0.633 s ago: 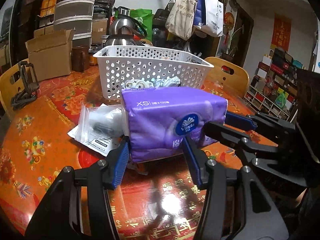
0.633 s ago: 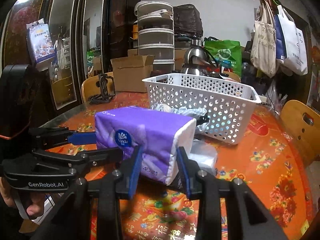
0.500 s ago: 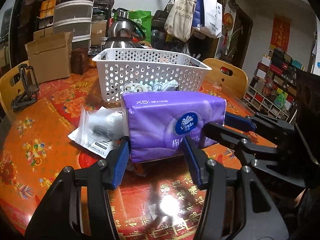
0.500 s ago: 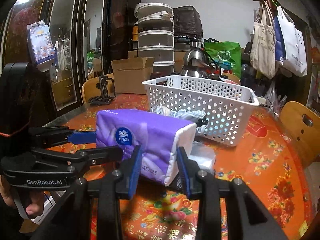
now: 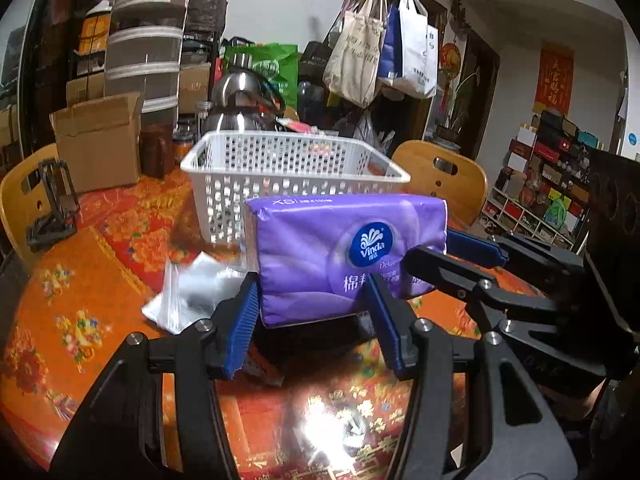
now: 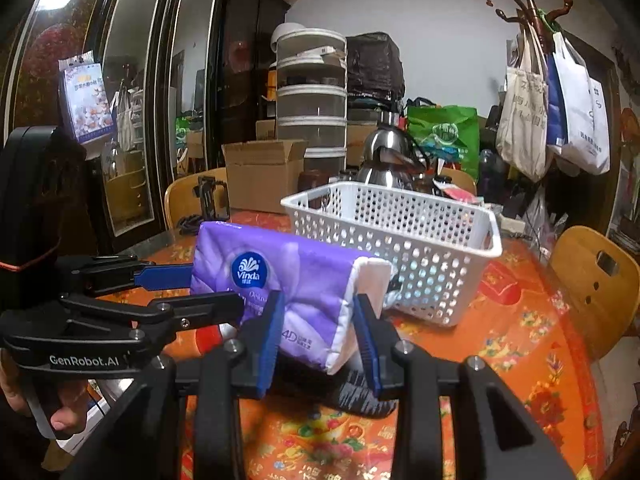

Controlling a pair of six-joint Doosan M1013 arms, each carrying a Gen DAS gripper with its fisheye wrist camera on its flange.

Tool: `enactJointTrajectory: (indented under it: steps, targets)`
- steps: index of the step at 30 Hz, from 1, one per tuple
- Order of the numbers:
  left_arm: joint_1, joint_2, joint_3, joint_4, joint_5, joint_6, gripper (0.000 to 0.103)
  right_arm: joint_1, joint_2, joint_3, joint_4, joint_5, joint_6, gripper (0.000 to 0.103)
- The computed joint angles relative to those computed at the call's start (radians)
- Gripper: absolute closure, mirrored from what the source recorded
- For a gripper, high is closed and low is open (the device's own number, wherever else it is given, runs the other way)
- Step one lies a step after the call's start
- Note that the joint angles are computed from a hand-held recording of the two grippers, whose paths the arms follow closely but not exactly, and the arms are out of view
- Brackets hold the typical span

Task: Organize soft objects
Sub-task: 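Lift the purple pack into the white basket and open both grippers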

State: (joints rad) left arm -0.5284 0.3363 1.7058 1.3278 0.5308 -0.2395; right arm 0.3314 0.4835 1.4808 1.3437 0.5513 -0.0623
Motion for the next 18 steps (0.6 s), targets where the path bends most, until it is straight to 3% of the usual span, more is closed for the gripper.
enactJointTrajectory:
  steps: [9, 18]
  targets:
    - [0.021, -0.012, -0.065, 0.006, 0.002, 0.07, 0.052, -0.013, 0.025, -0.108, -0.035, 0.057, 0.078, 0.069]
    - [0.096, 0.033, -0.236, -0.233, -0.039, 0.388, 0.052, -0.01, 0.111, -0.337, -0.233, 0.102, 0.353, 0.069]
